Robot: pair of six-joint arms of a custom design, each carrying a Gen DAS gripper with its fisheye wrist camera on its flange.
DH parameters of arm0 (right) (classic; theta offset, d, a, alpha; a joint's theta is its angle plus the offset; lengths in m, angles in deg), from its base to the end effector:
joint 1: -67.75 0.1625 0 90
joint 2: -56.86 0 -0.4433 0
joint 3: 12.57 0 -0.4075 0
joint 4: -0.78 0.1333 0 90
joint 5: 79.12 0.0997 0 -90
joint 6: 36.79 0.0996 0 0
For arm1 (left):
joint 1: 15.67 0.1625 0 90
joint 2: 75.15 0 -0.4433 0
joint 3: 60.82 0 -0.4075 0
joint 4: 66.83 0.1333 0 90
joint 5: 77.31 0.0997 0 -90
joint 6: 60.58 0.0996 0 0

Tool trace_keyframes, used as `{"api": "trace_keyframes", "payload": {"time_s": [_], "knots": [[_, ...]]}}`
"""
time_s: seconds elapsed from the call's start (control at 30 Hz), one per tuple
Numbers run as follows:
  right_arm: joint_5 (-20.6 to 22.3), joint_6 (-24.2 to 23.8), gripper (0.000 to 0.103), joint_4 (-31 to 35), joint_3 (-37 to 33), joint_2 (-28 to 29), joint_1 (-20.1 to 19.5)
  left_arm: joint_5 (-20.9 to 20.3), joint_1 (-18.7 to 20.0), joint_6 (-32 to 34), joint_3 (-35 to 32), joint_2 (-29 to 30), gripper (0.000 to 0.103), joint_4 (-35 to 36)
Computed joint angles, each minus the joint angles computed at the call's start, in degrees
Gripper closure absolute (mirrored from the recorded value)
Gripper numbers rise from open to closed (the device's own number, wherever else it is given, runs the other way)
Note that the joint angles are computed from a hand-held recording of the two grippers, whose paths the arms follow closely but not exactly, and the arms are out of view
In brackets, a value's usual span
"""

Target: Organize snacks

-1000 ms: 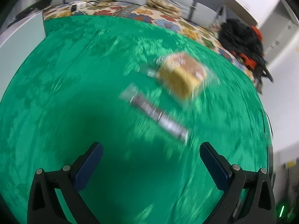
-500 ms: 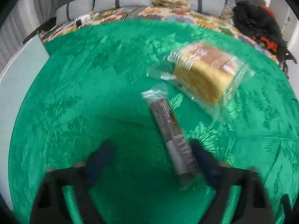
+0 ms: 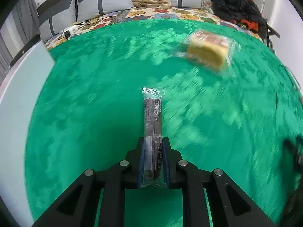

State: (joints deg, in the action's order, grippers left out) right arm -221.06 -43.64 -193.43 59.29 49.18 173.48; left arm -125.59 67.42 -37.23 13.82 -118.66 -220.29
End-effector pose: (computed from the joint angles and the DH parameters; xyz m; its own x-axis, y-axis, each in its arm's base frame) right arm 0.2514 -0.6903 -0.1280 -0.7007 0.2301 0.6753 -0.2933 0.7700 -0.5667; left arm 0.1026 -0.8126 0.2475 -0.6793 0.0905 -0.7282 0.4040 0.8746 -0.2681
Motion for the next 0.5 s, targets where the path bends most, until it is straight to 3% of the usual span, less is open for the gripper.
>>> {"api": "trace_keyframes", "payload": {"time_s": [0.13,0.27,0.33,0.4,0.5], "knots": [[-0.3,-0.2,0.013,0.2,-0.1,0.1,0.0,0.1,1.3,2.2,3.3,-3.2,0.086,-1.1],[-0.5,-0.3,0.013,0.3,-0.2,0.0,0.0,-4.2,2.6,3.7,4.7,-4.4,0.083,-3.5],[-0.4,-0.3,0.013,0.2,0.0,0.0,0.0,-5.1,2.9,5.0,5.3,-4.2,0.064,-6.9],[-0.4,-0.3,0.013,0.2,0.0,0.0,0.0,-3.3,2.9,6.0,5.5,-3.3,0.023,-10.7],[-0.4,-0.3,0.013,0.2,0.0,0.0,0.0,-4.7,3.6,6.0,5.6,-2.7,0.014,-14.6]]}}
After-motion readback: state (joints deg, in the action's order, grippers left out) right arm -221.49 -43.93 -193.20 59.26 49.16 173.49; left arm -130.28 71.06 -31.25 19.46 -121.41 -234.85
